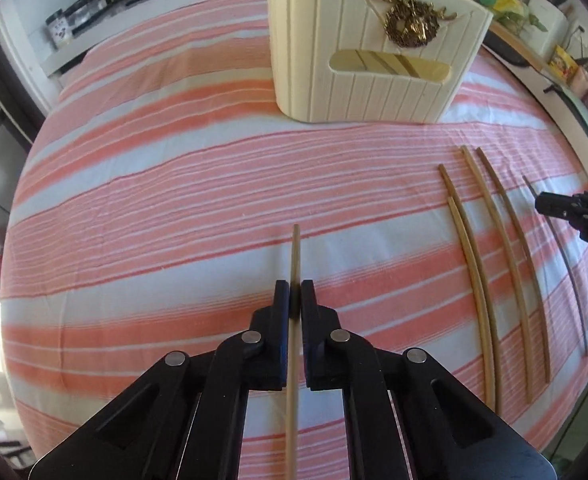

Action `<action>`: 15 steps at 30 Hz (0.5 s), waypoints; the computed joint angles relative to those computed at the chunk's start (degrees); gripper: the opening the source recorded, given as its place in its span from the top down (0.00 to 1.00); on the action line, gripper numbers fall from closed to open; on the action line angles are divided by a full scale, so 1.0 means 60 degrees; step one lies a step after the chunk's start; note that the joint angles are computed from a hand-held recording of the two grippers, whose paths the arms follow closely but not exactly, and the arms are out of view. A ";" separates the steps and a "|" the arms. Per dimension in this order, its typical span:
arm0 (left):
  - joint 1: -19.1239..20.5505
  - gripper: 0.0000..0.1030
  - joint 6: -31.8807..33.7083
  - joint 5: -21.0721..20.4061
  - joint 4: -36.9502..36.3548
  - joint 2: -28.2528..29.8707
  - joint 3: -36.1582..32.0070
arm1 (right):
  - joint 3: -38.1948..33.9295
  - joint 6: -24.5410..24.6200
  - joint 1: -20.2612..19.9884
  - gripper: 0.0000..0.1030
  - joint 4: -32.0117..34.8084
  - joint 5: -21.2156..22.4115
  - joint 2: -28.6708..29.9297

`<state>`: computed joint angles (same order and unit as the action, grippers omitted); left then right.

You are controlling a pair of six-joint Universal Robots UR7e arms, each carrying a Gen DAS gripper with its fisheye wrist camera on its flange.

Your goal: Organize utensils

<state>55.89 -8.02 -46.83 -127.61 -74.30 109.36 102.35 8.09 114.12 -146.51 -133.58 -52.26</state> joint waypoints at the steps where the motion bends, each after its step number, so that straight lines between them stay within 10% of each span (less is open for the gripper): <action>1: -0.0072 0.96 0.0026 -0.0054 -0.0264 -0.0212 0.0137 | 0.0092 -0.0012 0.0033 0.95 -0.0290 0.0143 -0.0111; 15: -0.1799 0.97 0.0511 -0.0338 -0.3069 -0.2981 0.1329 | 0.1344 -0.1892 0.1983 0.94 -0.4119 0.0627 -0.1642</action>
<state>45.09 -4.96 -48.86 -146.02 -92.19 117.34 110.41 -3.26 126.02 -171.23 -129.82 -62.11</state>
